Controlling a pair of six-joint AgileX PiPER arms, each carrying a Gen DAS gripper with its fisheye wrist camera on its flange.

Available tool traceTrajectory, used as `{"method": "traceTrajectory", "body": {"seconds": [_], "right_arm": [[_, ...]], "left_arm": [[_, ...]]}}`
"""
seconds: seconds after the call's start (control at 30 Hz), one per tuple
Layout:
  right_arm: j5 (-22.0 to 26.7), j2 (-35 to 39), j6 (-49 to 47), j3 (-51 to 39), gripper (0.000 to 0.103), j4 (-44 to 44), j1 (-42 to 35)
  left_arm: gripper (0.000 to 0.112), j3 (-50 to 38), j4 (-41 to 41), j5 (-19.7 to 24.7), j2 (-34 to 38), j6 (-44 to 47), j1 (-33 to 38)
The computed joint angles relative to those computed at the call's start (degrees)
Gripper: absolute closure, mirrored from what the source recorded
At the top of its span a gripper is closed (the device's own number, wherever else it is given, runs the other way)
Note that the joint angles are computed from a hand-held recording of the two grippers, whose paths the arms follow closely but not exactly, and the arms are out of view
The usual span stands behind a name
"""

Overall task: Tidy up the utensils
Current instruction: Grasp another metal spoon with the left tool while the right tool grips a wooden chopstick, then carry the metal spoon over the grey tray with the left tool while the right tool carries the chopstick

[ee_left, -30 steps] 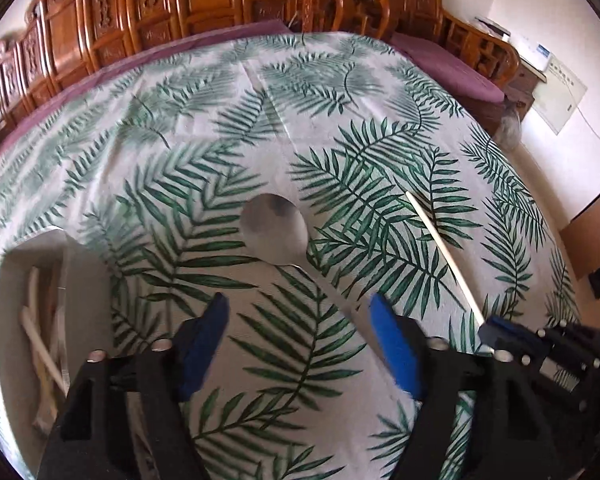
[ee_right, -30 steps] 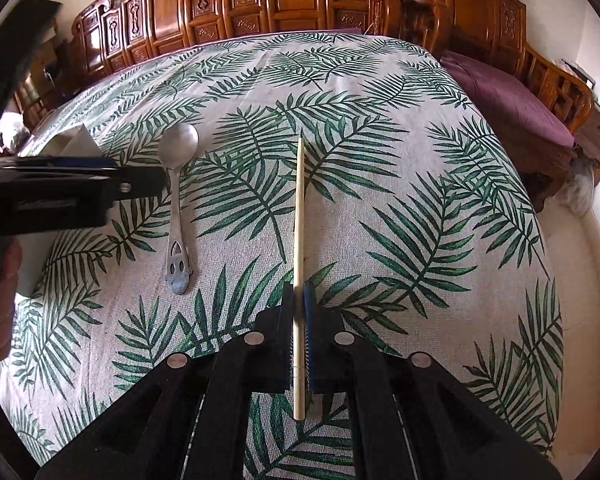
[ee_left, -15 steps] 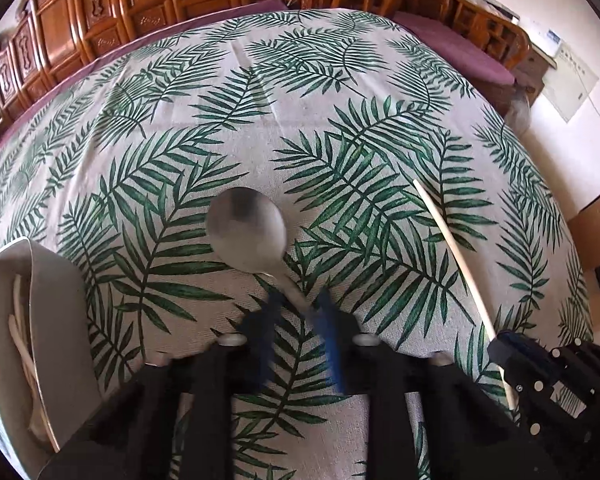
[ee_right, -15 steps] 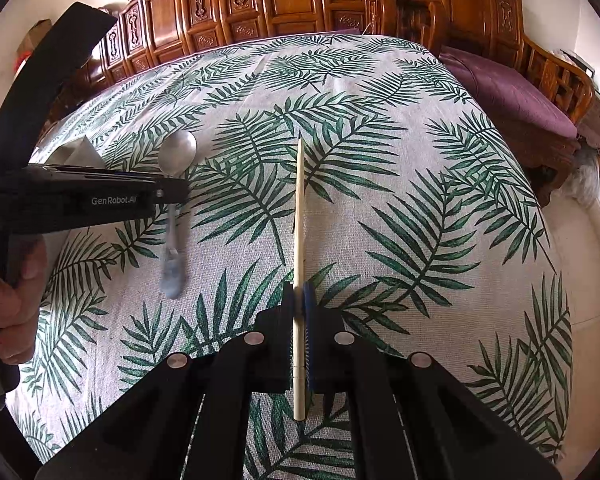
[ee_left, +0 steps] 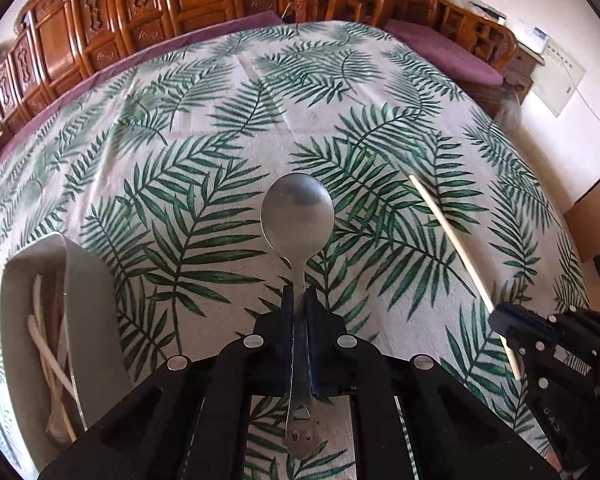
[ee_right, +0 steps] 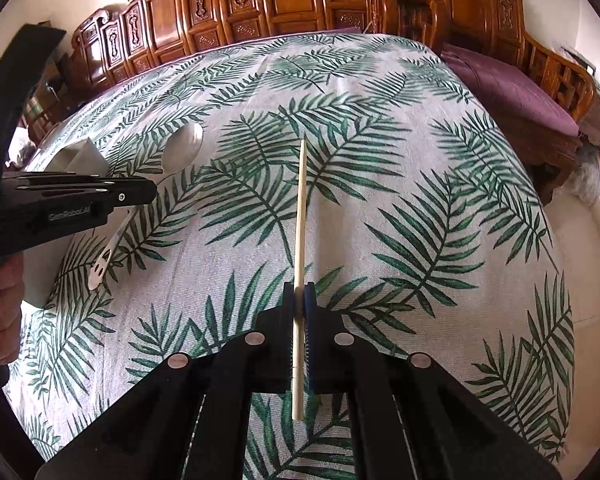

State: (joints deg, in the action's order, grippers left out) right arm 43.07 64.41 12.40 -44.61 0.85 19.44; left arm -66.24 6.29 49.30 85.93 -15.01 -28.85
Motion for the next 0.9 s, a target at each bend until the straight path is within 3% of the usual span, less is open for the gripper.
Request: {"method": "traceTrajectory", "body": {"seconds": [0.3,0.9], "right_arm": [[3.0,-1.1,3.7,-5.0,0.098,-2.8,4.4],[8.4,-1.3,12.6,-13.9,0.098,-9.4,15.1]], "left_arm": [[0.107,0.2,-0.1,1.7,-5.1,2.4,0.4],[0.107,2.4,-6.2,7.3,-17.9,12.7,8.9]]}}
